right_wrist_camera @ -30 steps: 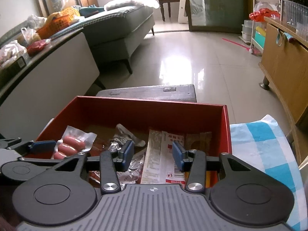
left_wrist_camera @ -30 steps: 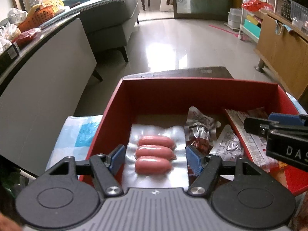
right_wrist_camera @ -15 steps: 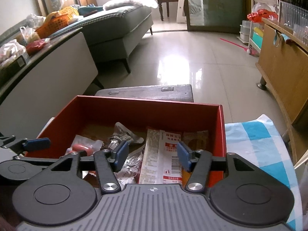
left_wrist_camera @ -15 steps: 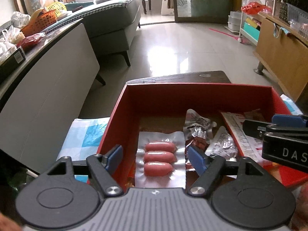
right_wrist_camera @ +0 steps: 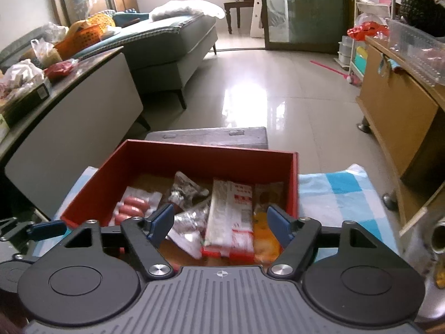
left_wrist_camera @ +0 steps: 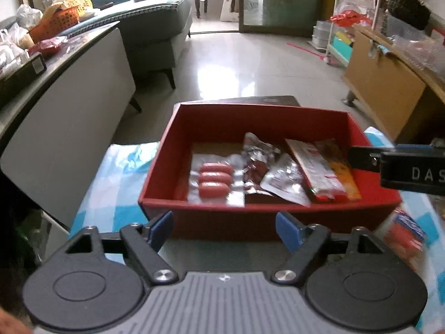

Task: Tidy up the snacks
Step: 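Move both tools back over the remaining snacks on the table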

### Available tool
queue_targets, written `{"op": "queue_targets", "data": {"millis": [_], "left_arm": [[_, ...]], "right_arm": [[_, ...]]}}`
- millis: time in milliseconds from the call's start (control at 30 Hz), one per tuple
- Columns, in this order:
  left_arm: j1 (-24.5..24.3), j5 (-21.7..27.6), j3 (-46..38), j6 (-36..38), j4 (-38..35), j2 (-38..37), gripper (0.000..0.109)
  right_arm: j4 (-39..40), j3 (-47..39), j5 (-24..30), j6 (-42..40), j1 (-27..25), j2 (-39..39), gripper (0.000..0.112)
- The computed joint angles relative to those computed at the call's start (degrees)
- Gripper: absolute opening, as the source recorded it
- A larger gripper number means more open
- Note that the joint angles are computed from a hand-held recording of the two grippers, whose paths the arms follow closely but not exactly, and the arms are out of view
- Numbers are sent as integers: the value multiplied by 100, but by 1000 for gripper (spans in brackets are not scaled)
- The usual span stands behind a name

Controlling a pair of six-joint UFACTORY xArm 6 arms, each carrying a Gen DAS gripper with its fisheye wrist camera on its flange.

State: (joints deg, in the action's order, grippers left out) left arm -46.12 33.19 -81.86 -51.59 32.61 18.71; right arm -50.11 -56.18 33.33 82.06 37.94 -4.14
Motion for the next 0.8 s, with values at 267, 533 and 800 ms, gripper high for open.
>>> {"op": "queue_targets", "data": {"millis": [267,533,800], "left_arm": [[-302,-275,1099,365,-1156,-705,76],[-733,-193,1135,-131,-1822,-575,76],[-1006,429,394,-826,-1918,18,75]], "right_arm": [[135,819,595,264,489,-999,83],[148,1516,634,706,793,-1834,86],[265,1875,229,653,661,-2187,86]]}}
